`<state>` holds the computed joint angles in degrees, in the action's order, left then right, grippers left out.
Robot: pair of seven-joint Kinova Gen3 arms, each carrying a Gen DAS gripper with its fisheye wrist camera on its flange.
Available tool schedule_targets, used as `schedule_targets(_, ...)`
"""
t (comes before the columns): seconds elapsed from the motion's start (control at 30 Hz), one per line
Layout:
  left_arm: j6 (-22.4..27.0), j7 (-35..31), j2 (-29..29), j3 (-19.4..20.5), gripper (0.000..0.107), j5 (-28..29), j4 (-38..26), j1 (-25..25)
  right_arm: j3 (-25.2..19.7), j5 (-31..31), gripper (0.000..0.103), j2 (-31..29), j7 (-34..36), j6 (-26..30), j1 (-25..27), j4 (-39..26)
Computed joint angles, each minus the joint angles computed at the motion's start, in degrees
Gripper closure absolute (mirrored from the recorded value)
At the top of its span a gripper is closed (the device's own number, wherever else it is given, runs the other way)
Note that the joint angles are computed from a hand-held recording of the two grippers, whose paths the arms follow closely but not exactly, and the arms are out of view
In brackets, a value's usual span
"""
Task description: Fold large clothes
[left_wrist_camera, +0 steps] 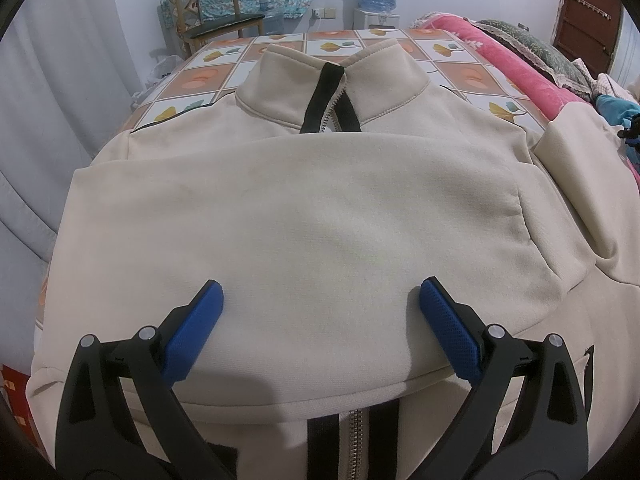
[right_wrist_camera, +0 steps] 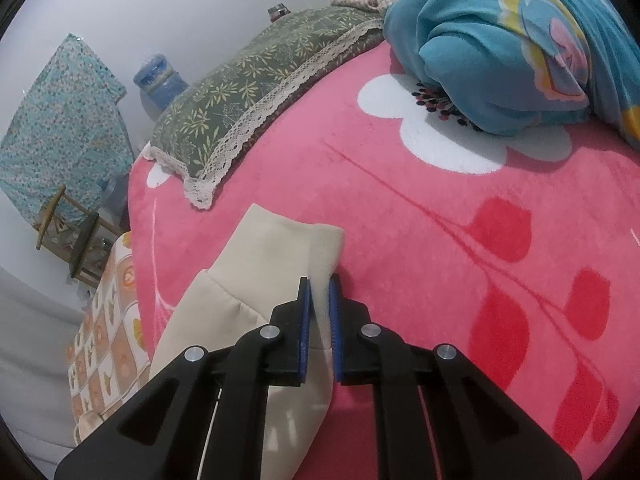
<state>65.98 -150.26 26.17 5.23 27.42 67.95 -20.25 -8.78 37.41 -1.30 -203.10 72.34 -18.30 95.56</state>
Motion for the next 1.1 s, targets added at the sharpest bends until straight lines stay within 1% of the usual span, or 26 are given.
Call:
schedule_targets(0.5, 0.0, 0.0, 0.0, 0.0, 0.012, 0.0, 0.0, 0.0, -0.2, -0.3, 0.094, -0.9, -0.3, -1.8, 0.6, 1.1)
schedule_targets(0.67, 0.0, 0.0, 0.0, 0.0, 0.012, 0.0, 0.0, 0.0, -1.6, 2.3, 0.095, -2.3, -3.2, -3.1, 0.3, 2.0)
schedule_targets(0.8, 0.0, 0.0, 0.0, 0.0, 0.012, 0.0, 0.0, 0.0, -3.4, 5.6, 0.095, -3.6, -5.7, -4.3, -0.3, 2.3)
schedule_targets(1.03, 0.0, 0.0, 0.0, 0.0, 0.012, 0.0, 0.0, 0.0, -5.3, 8.6, 0.095, -3.3, -4.6, -4.2, -1.9, -0.5)
schedule_targets(1.1, 0.0, 0.0, 0.0, 0.0, 0.012, 0.0, 0.0, 0.0, -5.6, 9.3, 0.096, -3.1, -4.4, -4.9, -2.6, -1.1)
